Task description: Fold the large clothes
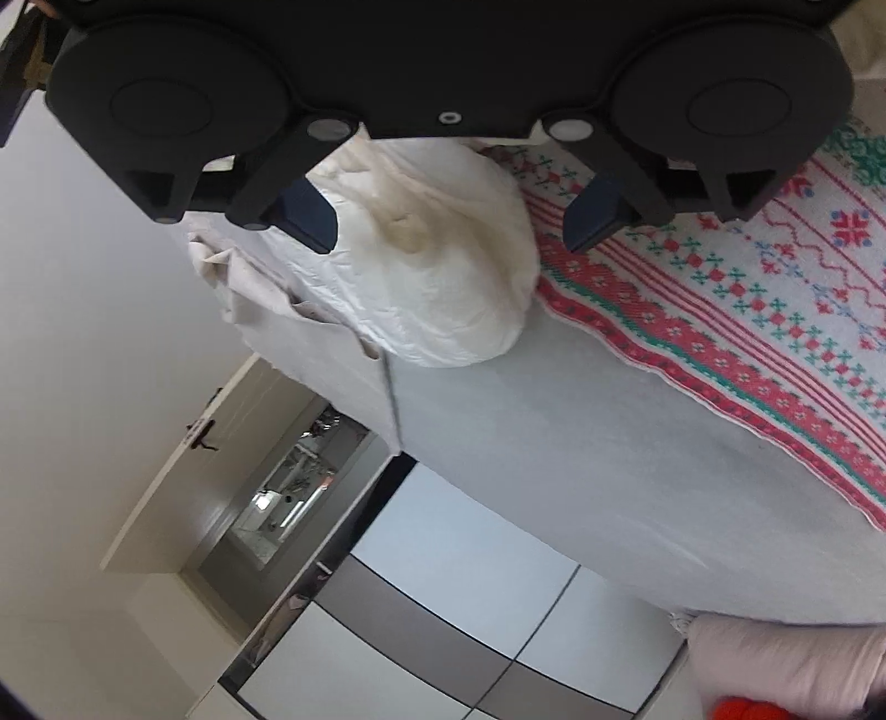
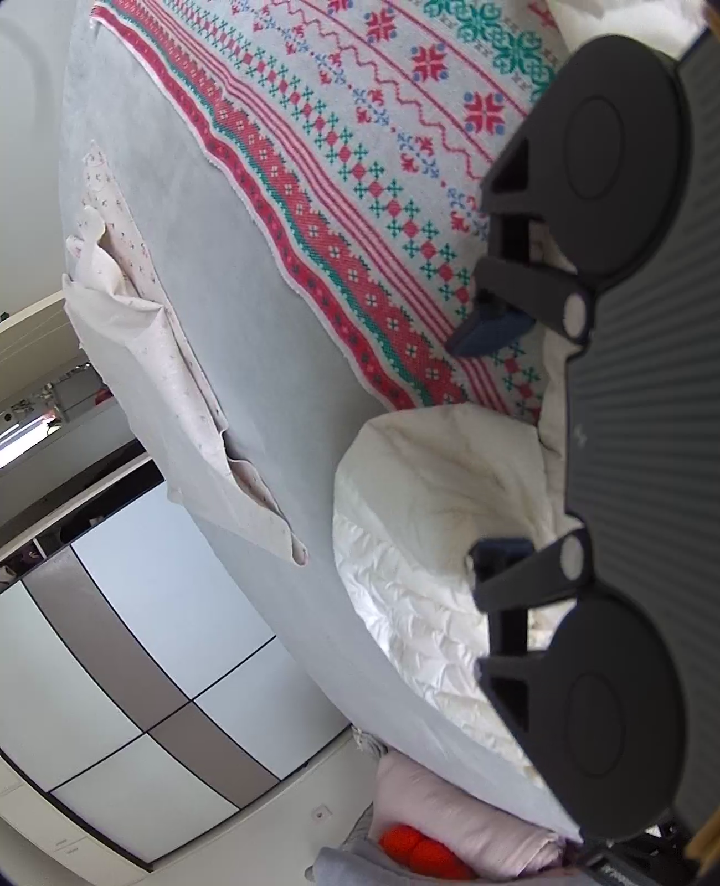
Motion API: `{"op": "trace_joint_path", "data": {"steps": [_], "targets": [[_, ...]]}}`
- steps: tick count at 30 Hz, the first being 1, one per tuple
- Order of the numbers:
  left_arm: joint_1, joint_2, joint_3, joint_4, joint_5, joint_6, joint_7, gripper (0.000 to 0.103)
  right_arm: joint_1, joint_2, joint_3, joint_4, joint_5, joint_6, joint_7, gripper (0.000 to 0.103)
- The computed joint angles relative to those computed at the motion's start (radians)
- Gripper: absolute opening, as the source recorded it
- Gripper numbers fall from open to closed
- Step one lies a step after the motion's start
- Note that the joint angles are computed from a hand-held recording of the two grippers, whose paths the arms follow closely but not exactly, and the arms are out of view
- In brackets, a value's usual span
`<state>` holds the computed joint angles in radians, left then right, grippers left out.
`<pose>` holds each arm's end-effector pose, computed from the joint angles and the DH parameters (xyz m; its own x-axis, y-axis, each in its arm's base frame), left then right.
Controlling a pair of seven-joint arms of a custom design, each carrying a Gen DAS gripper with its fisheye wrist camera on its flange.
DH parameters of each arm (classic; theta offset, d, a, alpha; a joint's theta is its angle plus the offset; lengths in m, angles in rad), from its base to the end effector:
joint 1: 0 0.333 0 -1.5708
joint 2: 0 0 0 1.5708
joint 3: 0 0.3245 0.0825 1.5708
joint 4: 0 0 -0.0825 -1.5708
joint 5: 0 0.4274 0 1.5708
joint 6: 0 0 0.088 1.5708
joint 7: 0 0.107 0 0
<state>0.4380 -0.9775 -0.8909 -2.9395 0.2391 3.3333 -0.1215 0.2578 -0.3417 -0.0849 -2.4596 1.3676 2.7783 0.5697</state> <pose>0.3432 -0.1732 0.4286 0.2943 -0.7286 0.6185 -0.2040 -0.6801 -0.7041 0.4943 0.0414 0.4520 0.2150 -0.8412 -0.4961 -0.6970 0.2236 -0.6813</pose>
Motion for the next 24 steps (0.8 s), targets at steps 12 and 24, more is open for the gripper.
{"op": "trace_joint_path", "data": {"steps": [12,24], "targets": [[0.074,0.018,-0.094,0.029,-0.109,-0.006,-0.095,0.053,-0.009,-0.041,0.009,-0.018,-0.025,0.016,0.081,0.083],[0.115,-0.173,-0.158,0.026,-0.008,0.056,-0.118,0.008,0.017,-0.071,-0.033,-0.017,0.05,-0.005,0.023,0.086]]}}
